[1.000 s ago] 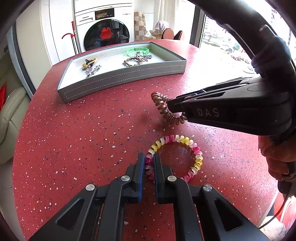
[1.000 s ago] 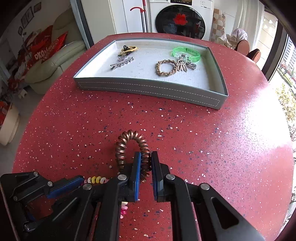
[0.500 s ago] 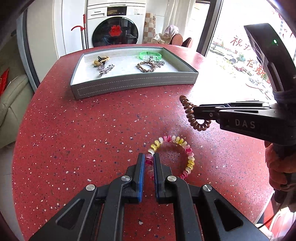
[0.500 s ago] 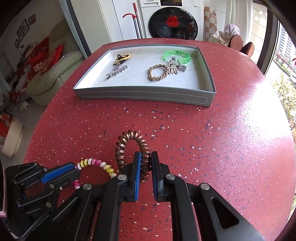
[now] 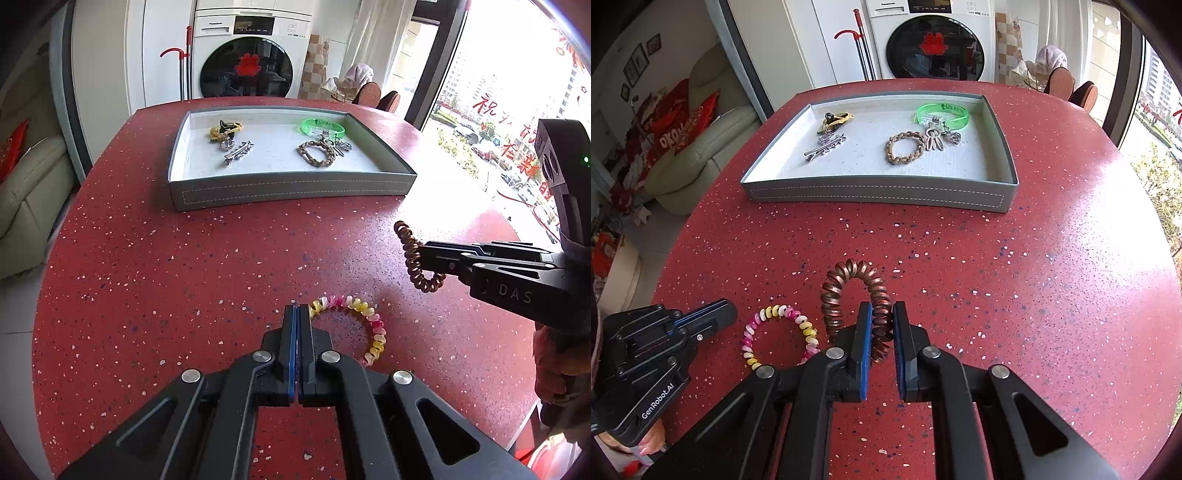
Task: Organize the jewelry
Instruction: 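Carry the coiled hair tie and beaded bracelet into the tray and open both tools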
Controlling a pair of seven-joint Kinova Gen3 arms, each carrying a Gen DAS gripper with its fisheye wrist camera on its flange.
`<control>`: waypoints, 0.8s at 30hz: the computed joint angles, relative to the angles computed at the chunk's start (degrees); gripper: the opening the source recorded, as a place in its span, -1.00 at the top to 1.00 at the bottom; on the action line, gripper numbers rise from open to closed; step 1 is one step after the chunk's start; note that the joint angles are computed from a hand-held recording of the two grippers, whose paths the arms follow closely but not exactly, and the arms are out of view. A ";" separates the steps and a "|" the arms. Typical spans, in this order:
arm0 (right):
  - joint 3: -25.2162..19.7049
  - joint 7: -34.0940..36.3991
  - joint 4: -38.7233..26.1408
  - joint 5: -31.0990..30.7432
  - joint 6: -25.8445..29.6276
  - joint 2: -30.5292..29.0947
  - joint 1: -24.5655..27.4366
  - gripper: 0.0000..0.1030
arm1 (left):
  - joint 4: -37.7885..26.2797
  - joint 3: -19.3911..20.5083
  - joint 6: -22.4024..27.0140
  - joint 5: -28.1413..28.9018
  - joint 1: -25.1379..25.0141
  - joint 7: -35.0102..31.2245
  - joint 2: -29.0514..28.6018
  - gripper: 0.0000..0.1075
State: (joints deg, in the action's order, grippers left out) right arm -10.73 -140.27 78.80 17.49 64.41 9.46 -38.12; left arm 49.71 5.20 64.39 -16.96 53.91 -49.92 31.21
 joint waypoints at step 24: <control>-0.80 -1.87 2.83 -0.44 -1.54 -2.47 1.31 0.77 | -5.39 -0.68 5.17 -5.34 2.40 -6.82 4.52 -0.92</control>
